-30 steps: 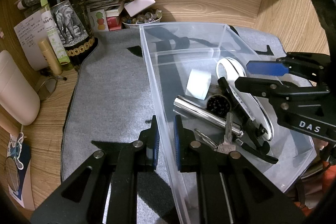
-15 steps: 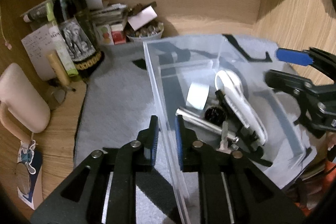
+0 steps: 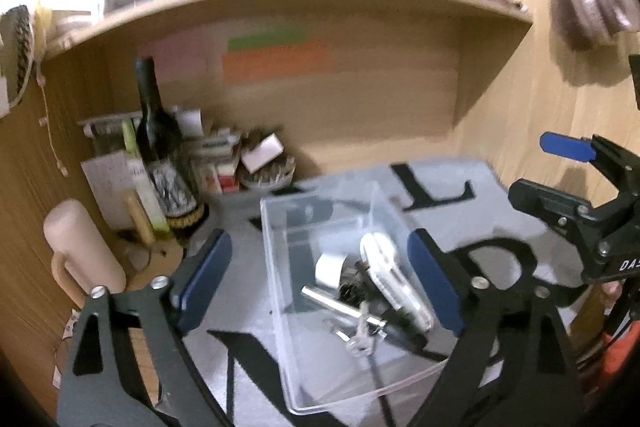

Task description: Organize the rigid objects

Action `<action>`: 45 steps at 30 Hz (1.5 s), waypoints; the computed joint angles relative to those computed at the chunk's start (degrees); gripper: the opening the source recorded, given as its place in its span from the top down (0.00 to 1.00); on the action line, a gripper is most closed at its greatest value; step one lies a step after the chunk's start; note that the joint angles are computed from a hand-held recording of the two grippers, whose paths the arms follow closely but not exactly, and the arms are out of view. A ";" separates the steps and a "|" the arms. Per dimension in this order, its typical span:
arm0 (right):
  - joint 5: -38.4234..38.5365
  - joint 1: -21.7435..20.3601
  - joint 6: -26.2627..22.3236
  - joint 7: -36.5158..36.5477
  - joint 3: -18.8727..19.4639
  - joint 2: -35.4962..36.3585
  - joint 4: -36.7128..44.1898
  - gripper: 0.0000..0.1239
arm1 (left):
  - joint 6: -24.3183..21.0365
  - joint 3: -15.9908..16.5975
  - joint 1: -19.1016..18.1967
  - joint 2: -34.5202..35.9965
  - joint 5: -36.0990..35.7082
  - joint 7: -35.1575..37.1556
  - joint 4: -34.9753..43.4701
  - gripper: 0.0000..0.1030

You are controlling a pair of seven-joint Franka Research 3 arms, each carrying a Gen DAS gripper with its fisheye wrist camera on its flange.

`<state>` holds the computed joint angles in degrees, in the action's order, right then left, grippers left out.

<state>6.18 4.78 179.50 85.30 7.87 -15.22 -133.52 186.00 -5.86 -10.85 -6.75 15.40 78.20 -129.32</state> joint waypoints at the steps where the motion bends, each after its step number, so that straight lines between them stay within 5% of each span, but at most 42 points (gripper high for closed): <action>1: -0.66 -1.37 1.06 0.99 1.08 -0.81 -0.81 0.17 | 1.06 -2.74 2.80 -0.63 1.24 -1.41 -0.54 0.11; 6: -1.09 -5.25 3.86 3.53 4.30 -4.42 -4.12 0.17 | 5.11 -3.36 2.97 -2.78 2.59 -4.08 -3.05 0.02; 9: 0.04 -6.85 5.57 4.13 5.81 -6.49 -6.10 0.17 | 8.41 -11.30 10.40 -4.20 0.13 -3.54 -4.96 0.02; 12: 1.56 -8.35 7.12 4.64 7.50 -8.63 -8.30 0.17 | 10.78 -13.81 12.05 -5.39 -2.09 -2.25 -6.70 0.02; 20: 4.49 -9.59 8.23 3.68 9.63 -11.48 -11.18 0.17 | 12.88 -9.94 7.26 -6.68 -2.00 -3.21 -8.80 0.02; 45: 5.58 -12.11 7.94 3.68 13.03 -11.67 -10.93 0.17 | 12.62 -8.97 6.82 -6.02 -2.04 -3.94 -8.56 0.02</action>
<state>11.77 -7.33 187.44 88.99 20.90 -26.89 -144.45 198.62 -14.83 -4.02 -12.77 13.36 74.26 -137.88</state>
